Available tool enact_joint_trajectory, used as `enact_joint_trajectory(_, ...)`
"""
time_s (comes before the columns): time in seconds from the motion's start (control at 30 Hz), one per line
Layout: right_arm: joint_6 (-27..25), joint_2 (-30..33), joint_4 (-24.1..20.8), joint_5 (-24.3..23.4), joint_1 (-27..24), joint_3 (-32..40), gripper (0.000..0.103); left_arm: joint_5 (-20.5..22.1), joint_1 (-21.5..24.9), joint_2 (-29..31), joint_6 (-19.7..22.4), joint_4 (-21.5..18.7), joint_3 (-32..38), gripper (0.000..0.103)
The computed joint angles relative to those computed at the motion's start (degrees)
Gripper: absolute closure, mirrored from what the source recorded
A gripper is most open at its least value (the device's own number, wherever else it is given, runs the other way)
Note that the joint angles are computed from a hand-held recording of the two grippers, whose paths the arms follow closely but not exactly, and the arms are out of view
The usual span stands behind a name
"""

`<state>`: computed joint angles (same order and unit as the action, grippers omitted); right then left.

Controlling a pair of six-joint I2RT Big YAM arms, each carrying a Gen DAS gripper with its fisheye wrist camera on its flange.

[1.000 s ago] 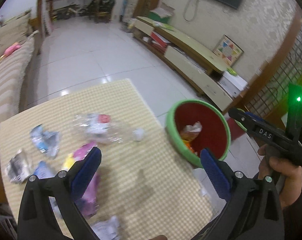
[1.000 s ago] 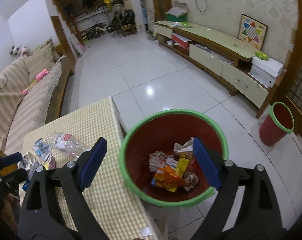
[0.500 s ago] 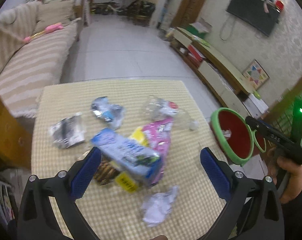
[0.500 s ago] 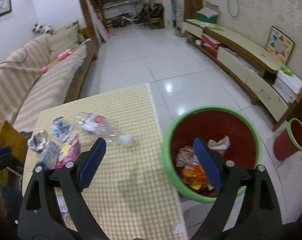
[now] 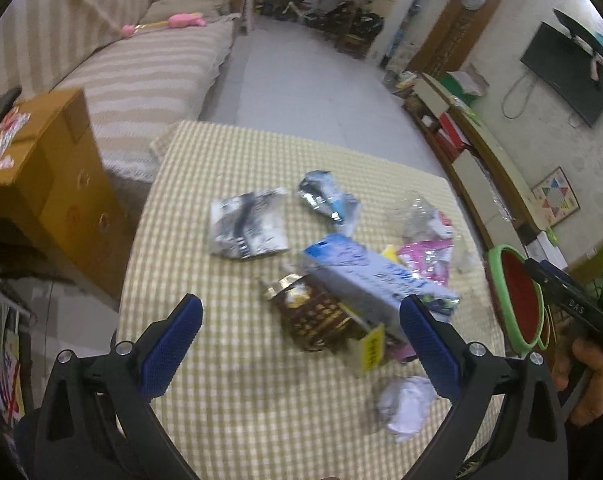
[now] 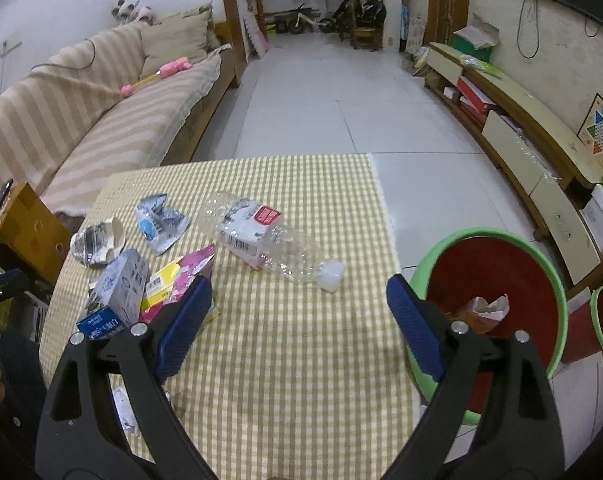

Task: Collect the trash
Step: 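Move both tools back over the table toward the paper cup and bottle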

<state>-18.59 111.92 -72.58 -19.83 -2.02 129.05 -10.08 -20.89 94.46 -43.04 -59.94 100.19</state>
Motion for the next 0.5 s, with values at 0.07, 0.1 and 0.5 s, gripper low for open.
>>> enact_joint_trajectory(0.07, 0.08, 0.82, -0.96, -0.08, 0.36, 0.95, 0.016, 0.35, 0.49, -0.11, -0.08, 0.51, -0.93, 0.008)
enact_joint_trajectory(0.1, -0.02, 1.08, -1.21, 0.0, 0.47, 1.31, 0.016, 0.56, 0.77, 0.13, 0.06, 0.49, -1.01, 0.008)
enact_joint_trajectory(0.5, -3.11, 10.95, -7.86, 3.85, 3.01, 13.79, 0.016, 0.46, 4.72, 5.93, 6.78, -2.5, 4.37, 0.008)
